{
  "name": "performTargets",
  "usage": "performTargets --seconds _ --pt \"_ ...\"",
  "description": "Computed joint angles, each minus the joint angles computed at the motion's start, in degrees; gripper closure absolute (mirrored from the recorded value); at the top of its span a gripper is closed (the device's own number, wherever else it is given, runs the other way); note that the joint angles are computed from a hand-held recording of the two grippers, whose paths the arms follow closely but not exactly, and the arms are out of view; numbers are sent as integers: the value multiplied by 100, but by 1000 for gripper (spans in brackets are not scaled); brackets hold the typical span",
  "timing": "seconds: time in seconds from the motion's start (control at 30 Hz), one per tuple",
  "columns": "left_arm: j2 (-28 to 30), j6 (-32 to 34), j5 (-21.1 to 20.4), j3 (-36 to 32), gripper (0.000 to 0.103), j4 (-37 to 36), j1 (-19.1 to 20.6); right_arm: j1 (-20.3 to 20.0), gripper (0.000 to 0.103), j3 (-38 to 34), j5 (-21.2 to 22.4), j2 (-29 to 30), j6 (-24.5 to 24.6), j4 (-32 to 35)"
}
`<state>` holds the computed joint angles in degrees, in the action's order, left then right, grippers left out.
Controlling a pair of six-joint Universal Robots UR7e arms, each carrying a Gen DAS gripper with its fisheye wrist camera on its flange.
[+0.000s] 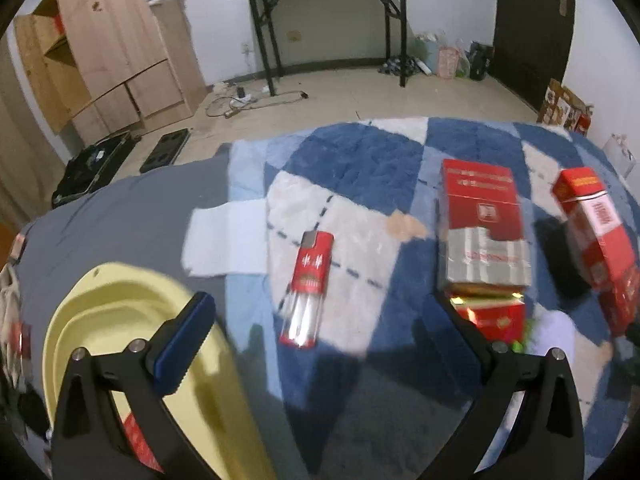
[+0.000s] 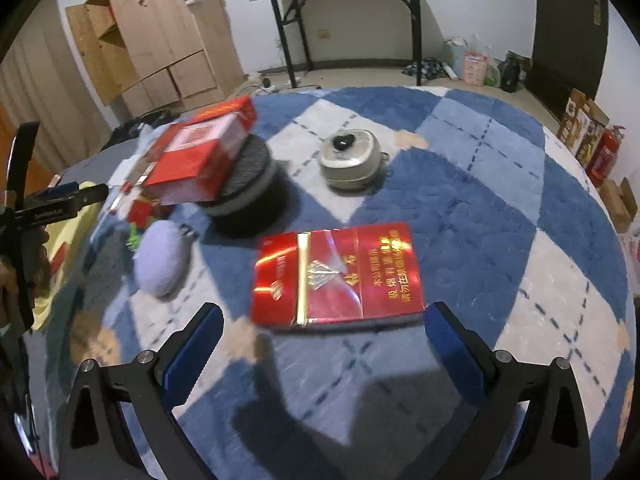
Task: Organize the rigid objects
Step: 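Reach the left tool to the red lighter while the right tool approaches a red box, then grasp the red lighter with the left tool while the right tool grasps the flat red box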
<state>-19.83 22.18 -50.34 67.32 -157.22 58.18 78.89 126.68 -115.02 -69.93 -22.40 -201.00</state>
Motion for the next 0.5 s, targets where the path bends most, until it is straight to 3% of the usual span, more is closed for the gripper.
performTargets --seconds 0.13,0.2,0.23,0.33,0.5 --pt "360 91 -7 -694 1 551 135 -214 0 -99 174 162 25 -102" --pt "457 132 -12 -852 10 698 174 -281 0 -102 304 215 -96 -214" --pt "489 54 -19 -914 22 830 196 -304 0 -103 351 246 -153 -288" --pt "352 -268 -411 -709 40 777 259 -340 0 -83 439 322 -232 -505" --pt "223 -344 -471 -321 58 471 213 -285 17 -14 397 427 -414 -840"
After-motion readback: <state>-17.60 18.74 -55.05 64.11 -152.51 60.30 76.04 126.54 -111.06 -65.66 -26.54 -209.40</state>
